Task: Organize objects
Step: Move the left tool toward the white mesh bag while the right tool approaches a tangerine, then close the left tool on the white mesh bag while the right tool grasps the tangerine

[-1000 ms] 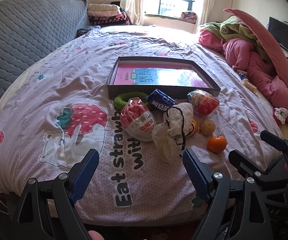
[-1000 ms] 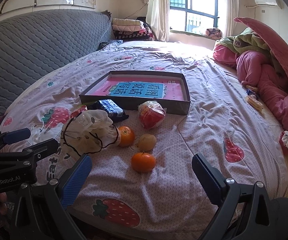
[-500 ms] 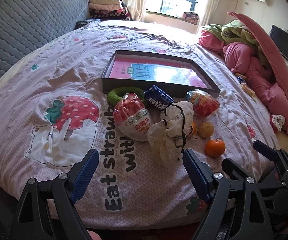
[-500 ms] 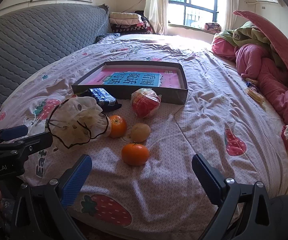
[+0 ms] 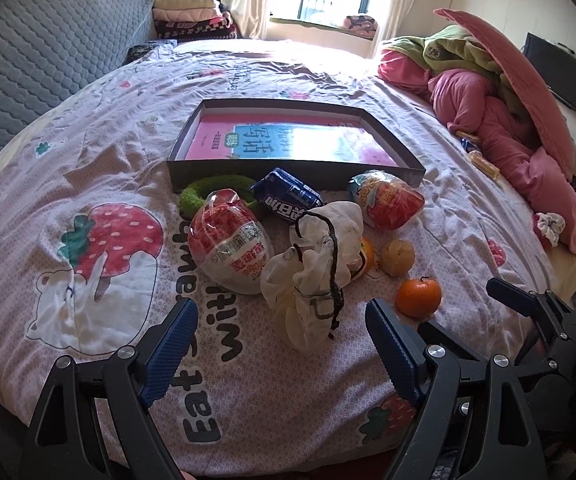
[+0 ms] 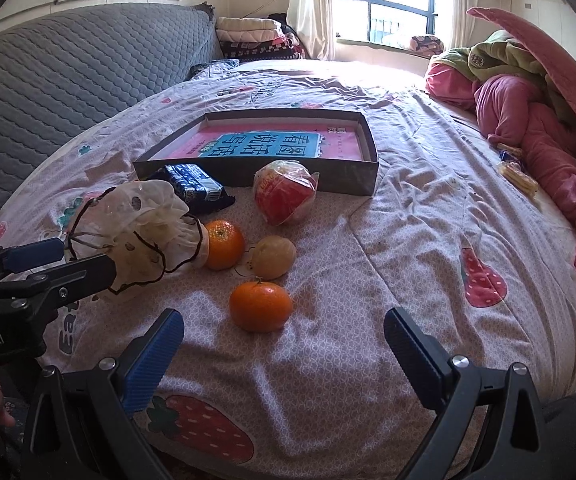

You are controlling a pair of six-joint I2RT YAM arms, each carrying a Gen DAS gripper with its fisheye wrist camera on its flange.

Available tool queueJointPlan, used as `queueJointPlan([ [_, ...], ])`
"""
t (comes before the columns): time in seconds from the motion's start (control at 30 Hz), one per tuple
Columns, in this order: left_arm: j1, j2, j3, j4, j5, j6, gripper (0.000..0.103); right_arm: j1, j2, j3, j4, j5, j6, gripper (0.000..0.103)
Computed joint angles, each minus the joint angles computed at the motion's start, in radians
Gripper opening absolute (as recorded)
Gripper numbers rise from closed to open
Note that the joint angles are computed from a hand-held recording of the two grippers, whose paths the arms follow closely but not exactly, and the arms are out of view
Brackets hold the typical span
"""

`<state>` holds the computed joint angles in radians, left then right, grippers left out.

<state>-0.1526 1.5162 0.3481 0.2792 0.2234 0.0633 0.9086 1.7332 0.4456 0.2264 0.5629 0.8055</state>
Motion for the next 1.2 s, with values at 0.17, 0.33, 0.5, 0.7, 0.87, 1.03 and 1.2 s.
queueJointPlan([
  [0.17, -0.017, 0.028, 0.011, 0.014, -0.027, -0.004, 0.086, -0.026, 0.025, -0.011, 0.053, -0.034, -0.012, 0.101],
  [0.33, -0.022, 0.068, 0.026, 0.037, -0.037, -0.003, 0.086, -0.062, 0.041, -0.016, 0.097, -0.082, -0.027, 0.095],
  [0.5, -0.027, 0.095, 0.042, 0.052, -0.041, -0.002, 0.086, -0.082, 0.07, -0.004, 0.122, -0.103, -0.044, 0.092],
  [0.7, -0.042, 0.118, 0.051, 0.07, -0.048, 0.003, 0.086, -0.09, 0.116, 0.025, 0.125, -0.132, -0.065, 0.081],
  [0.87, -0.041, 0.131, 0.066, 0.066, -0.033, -0.001, 0.086, -0.101, 0.134, 0.031, 0.136, -0.148, -0.069, 0.073],
  [1.03, -0.057, 0.121, 0.049, 0.108, -0.061, -0.005, 0.079, -0.101, 0.141, 0.033, 0.146, -0.142, -0.08, 0.061],
  [1.2, -0.048, 0.14, 0.062, 0.104, -0.041, -0.001, 0.053, -0.102, 0.151, 0.031, 0.17, -0.147, -0.103, 0.055],
])
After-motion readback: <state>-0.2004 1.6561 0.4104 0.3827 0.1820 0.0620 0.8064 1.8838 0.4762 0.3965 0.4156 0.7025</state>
